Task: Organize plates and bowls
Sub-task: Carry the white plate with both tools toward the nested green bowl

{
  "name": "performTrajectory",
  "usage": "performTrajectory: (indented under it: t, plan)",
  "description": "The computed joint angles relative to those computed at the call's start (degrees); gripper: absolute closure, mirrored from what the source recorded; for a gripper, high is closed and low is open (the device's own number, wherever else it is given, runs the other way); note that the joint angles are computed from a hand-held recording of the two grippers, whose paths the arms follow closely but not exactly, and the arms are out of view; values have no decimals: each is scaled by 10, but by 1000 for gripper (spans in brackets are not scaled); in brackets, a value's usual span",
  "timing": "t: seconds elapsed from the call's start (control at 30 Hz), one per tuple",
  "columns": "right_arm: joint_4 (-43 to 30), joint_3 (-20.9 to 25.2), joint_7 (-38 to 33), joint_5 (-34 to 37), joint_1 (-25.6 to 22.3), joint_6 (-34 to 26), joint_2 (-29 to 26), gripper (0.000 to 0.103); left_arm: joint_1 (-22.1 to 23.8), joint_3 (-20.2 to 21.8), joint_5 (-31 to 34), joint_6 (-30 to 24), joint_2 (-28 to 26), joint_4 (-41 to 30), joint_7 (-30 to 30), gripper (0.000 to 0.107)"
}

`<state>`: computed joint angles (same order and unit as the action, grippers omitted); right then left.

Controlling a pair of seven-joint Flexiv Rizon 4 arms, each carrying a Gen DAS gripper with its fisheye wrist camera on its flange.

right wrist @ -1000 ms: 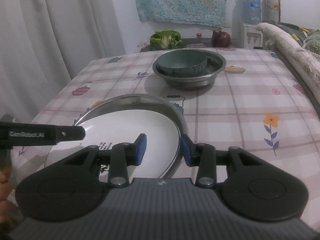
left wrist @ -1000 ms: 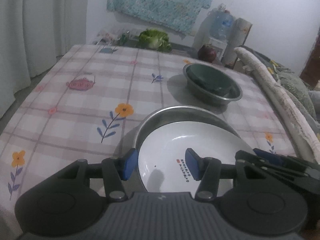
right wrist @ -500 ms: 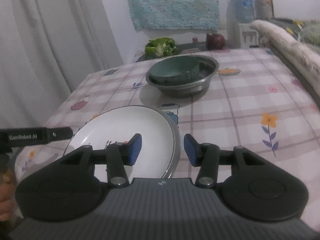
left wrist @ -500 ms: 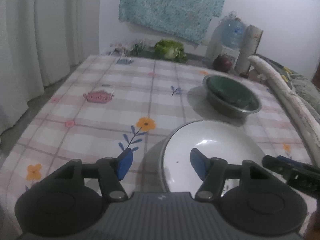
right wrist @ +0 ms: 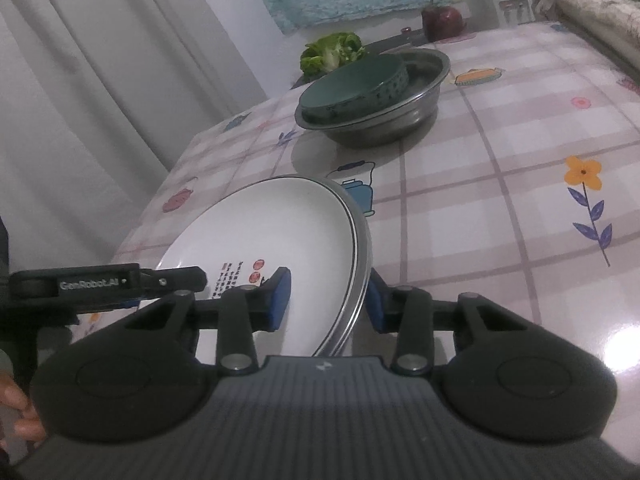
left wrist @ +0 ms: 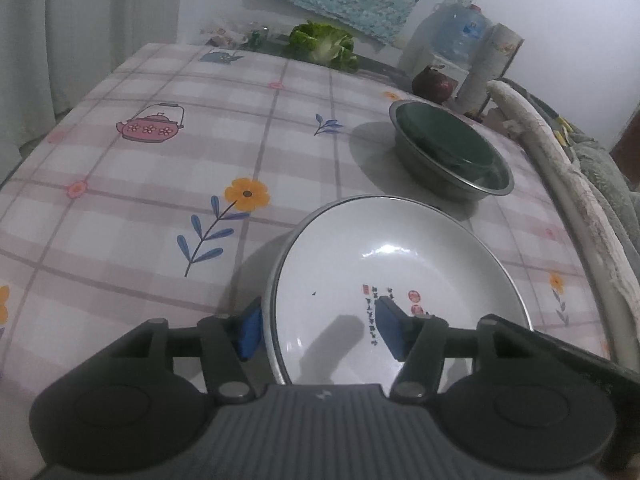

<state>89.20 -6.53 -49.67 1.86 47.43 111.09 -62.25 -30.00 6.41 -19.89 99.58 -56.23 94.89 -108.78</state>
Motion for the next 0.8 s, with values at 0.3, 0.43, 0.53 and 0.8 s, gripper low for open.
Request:
performTrajectory:
  t: [0.3, 0.43, 0.53, 0.8]
  plan:
    - [21, 12, -4, 10, -26, 22, 6, 65, 0, -16, 17, -44, -18, -57, 0, 46]
    - [34, 3, -6, 27, -27, 30, 10, 64, 4, -28, 33, -64, -31, -90, 7, 45]
    - [45, 0, -10, 36, -30, 38, 14, 64, 10, -40, 42, -70, -38, -106, 10, 45]
    - [53, -20, -27, 60, -16, 43, 17, 63, 16, -49, 59, -72, -45, -119, 10, 42]
